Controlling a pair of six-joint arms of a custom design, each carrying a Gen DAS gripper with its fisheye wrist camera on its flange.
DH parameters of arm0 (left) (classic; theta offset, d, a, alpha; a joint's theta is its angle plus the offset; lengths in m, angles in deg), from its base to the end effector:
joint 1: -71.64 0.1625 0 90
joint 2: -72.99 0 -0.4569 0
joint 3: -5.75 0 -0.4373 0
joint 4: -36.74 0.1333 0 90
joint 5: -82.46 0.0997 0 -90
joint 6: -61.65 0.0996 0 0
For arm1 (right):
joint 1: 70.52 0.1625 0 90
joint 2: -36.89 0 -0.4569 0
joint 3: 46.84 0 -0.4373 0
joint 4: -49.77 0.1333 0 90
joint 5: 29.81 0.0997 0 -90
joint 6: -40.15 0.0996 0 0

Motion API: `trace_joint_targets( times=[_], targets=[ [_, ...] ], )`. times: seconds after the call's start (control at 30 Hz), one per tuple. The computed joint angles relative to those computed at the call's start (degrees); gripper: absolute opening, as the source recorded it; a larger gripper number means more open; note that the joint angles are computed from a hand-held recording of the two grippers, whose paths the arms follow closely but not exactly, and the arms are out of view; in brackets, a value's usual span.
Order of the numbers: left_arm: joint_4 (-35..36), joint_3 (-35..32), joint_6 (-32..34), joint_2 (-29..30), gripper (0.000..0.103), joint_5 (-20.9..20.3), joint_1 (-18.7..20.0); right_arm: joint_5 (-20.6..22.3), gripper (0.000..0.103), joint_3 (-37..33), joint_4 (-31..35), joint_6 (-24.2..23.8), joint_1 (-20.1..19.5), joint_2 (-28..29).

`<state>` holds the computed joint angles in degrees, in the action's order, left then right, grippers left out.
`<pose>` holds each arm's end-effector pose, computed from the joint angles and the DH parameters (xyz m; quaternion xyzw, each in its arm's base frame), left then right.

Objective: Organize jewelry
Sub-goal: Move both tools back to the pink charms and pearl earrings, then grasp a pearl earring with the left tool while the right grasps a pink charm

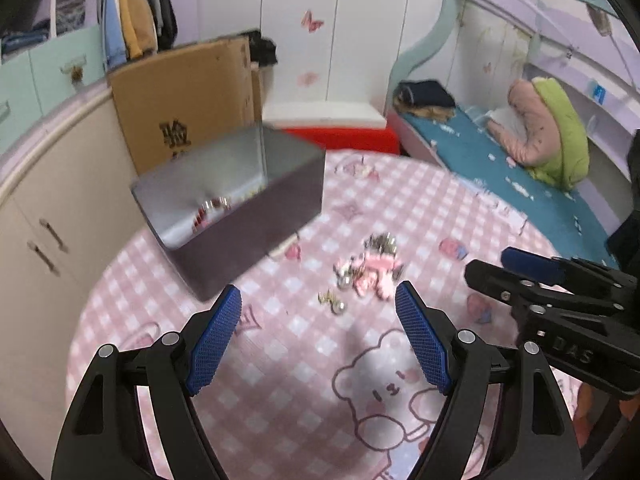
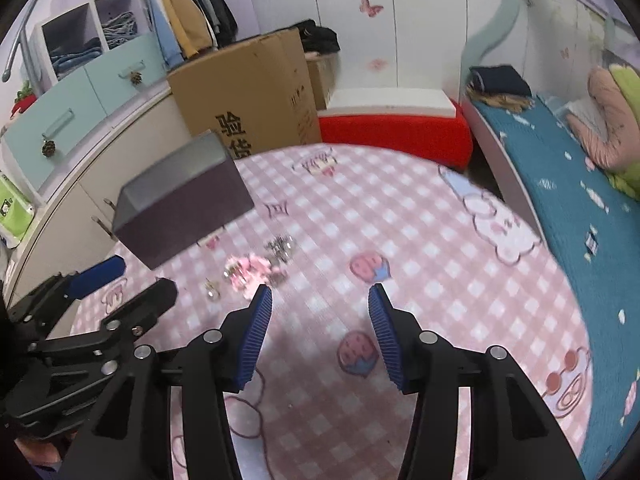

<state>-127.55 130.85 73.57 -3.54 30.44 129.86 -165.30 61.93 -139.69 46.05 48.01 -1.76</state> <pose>-0.1083 -0.5443 0.2515 0.2759 0.8826 -0.2620 0.2762 0.3540 -0.5208 0.0246 0.0790 -0.8940 0.3338 0.2881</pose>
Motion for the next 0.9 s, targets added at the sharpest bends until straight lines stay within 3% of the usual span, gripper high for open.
trace_joint_targets(
  times=[0.33,0.47,0.73,0.8,0.83,0.9],
  targets=[
    [-0.22,-1.66,-0.31,4.70,0.076,1.05,1.88,0.75,0.049,-0.01,-0.01,0.08,-1.55,1.08],
    [1.38,-2.67,-0.84,5.82,0.057,0.98,2.58,1.07,0.049,-0.34,0.28,0.08,-1.84,1.34],
    [0.46,-3.52,0.49,7.24,0.053,1.82,2.82,1.25,0.049,-0.77,0.72,0.01,-1.99,1.54],
    [-0.69,-3.22,1.61,7.80,0.038,4.36,2.32,1.19,0.049,-1.05,1.06,0.07,-2.02,1.78],
    [-0.21,-3.40,1.70,7.75,0.034,3.84,2.37,1.22,0.049,-1.08,1.18,0.08,-1.99,1.81],
    [0.46,-3.72,1.11,7.59,0.016,4.16,2.47,1.10,0.049,-1.30,1.48,0.15,-1.92,1.96]
  ],
)
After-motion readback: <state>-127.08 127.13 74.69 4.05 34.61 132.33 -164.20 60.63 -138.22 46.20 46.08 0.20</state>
